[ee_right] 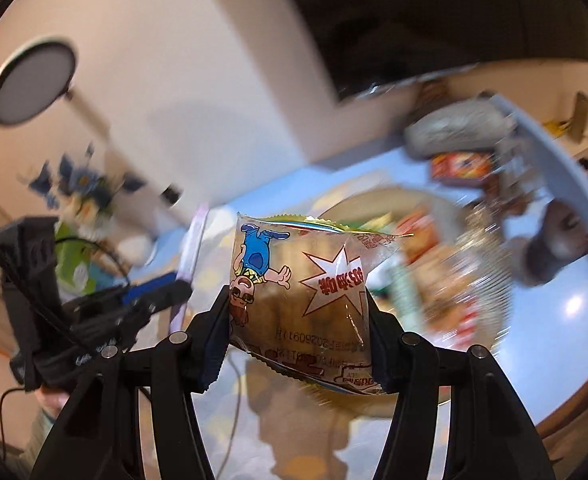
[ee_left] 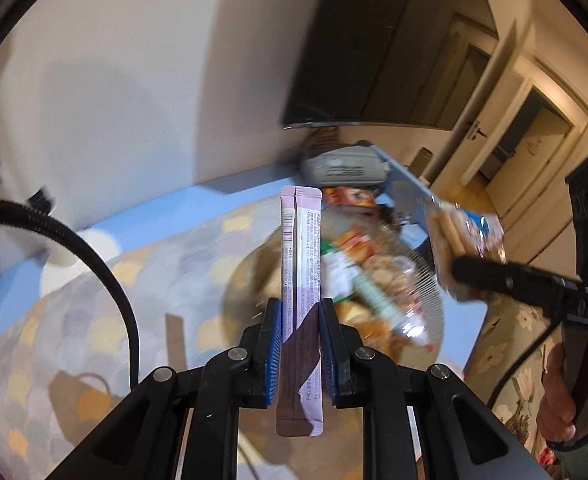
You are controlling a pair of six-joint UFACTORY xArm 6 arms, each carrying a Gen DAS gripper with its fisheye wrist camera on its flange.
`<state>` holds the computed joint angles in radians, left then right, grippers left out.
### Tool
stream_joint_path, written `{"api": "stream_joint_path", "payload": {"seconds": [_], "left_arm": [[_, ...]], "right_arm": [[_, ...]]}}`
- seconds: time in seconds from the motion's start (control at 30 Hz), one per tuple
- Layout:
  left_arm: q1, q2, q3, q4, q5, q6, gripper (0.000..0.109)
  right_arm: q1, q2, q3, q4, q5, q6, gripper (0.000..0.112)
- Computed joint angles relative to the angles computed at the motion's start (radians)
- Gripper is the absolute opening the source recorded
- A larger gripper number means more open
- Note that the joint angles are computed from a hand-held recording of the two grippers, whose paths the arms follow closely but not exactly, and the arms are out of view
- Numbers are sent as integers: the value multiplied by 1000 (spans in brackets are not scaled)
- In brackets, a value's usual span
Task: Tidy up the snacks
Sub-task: 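Drop the pink stick pack and cartoon cookie bag onto the amber plate with both grippers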
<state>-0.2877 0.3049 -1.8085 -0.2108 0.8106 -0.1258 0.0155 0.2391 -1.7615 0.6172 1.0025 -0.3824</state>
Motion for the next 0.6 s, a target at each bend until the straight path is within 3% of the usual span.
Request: {"api": "stream_joint_path", "payload": {"seconds": [0.17, 0.33, 0.37, 0.4, 0.43, 0.6], "left_arm": [[-46, 156, -229, 39, 62, -56, 18], [-71, 267, -369, 71, 103, -131, 18], [-73, 295, -405, 79, 126, -145, 21], [-73, 319, -436, 75, 154, -156, 36], [-73, 336, -452, 82, 175, -185, 49], [-70, 253, -294, 126, 130, -269, 49]], "right_arm": [[-36, 105, -157, -27, 37, 21, 57], [-53, 220, -306, -26, 106, 16, 59], [-55, 250, -341, -29, 133, 12, 62], [-57, 292, -393, -35, 179, 13, 66], [-60, 348, -469, -58, 238, 33, 66], [-99, 409, -538, -59, 317, 53, 66]]}}
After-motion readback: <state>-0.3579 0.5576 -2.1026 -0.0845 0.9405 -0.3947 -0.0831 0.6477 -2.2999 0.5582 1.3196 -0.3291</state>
